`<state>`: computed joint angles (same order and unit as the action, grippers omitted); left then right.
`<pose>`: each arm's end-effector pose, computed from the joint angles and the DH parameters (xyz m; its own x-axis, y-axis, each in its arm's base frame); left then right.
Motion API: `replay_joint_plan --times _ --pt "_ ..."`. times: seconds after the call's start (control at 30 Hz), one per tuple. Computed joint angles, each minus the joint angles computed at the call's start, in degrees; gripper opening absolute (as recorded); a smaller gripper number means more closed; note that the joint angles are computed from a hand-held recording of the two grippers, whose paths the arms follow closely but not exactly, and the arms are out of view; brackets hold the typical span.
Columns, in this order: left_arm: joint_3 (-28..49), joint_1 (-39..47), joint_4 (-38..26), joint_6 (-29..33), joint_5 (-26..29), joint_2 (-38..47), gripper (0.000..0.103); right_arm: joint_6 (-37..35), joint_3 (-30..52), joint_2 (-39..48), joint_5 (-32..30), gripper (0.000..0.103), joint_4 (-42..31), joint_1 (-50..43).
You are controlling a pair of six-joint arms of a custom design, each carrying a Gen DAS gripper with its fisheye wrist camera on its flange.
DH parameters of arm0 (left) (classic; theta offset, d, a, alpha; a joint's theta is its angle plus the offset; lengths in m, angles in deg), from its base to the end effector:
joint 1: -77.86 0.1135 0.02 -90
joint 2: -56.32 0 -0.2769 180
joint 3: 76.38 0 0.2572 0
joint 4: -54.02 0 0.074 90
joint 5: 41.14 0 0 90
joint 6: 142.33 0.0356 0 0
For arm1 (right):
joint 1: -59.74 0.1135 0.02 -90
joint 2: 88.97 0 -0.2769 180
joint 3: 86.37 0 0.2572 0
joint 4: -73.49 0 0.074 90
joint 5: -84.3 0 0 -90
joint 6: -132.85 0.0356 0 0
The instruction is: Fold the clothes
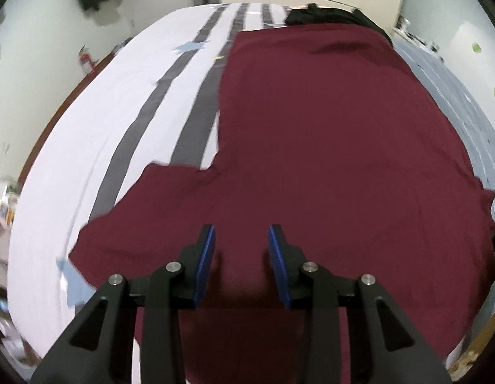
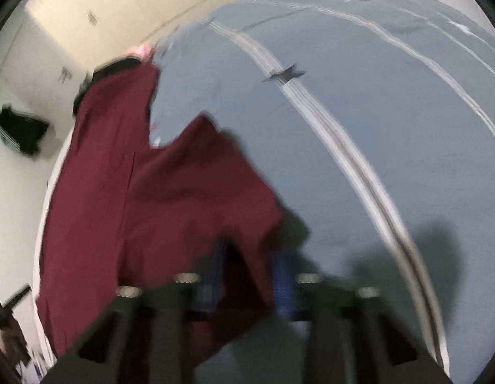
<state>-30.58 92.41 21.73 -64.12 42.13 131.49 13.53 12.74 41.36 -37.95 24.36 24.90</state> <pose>0.2169 0.0606 0.1588 -0.7720 -0.4100 -0.4858 -0.4710 0.8821 0.0040 0.3692 -0.2338 0.0886 -0.9061 0.1261 -0.4038 -0.0390 0.9256 0.3766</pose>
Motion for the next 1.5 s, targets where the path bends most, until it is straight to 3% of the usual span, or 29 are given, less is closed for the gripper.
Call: replay_joint_plan --times 0.13,0.37,0.5,0.6,0.67,0.77,0.9,1.0,1.07,1.13,1.23,1.3,1.43,1.5 --pt "-2.60 4.35 -0.94 1.78 2.23 -2.88 0.032 2.87 -0.62 -2.24 -0.39 0.007 0.44 0.21" --pt "-2.94 22.88 -0.43 14.94 12.81 -3.72 0.032 2.89 -14.73 -24.71 -0.48 0.006 3.80 3.39" --pt "1.23 36.46 -1.57 26.42 20.77 0.39 0.032 7.62 -23.19 -42.26 1.01 0.006 3.61 17.39" --pt "6.01 45.92 -3.86 34.33 26.82 5.03 0.032 18.71 -28.29 -51.49 7.82 0.006 5.88 36.37" --pt "9.53 50.34 -6.20 37.89 29.60 8.43 0.032 24.66 -29.27 -52.15 8.93 0.006 8.25 50.77" --pt "15.65 58.20 -10.84 42.81 34.07 13.51 0.032 37.32 -27.93 -47.06 17.47 0.006 15.00 72.32" --pt "21.16 65.84 -14.91 48.45 37.03 18.69 0.036 48.11 -18.31 -30.63 23.21 0.006 22.47 93.06" --pt "23.81 69.54 -16.78 50.86 37.05 23.08 0.042 50.34 -8.65 -16.35 24.38 0.009 20.72 101.79" --pt "24.41 70.42 -17.26 51.68 35.61 25.43 0.043 51.84 -2.28 -7.90 21.98 0.012 15.04 103.58" --pt "24.42 70.80 -17.53 52.88 35.28 26.91 0.043 54.35 -2.44 -5.58 18.21 0.014 13.43 103.30" --pt "23.23 70.89 -17.48 54.47 35.88 27.43 0.048 52.63 -12.45 -13.07 14.68 0.024 19.26 101.71" --pt "23.05 70.26 -18.93 53.88 36.08 27.86 0.049 49.99 -19.42 -20.20 13.26 0.043 20.79 99.75" --pt "21.56 68.14 -20.97 53.12 37.73 26.47 0.049 44.78 -28.11 -30.96 11.41 0.051 18.77 95.07" --pt "20.01 66.58 -21.07 53.21 37.91 25.28 0.049 41.62 -30.46 -33.14 13.45 0.054 17.06 92.88"
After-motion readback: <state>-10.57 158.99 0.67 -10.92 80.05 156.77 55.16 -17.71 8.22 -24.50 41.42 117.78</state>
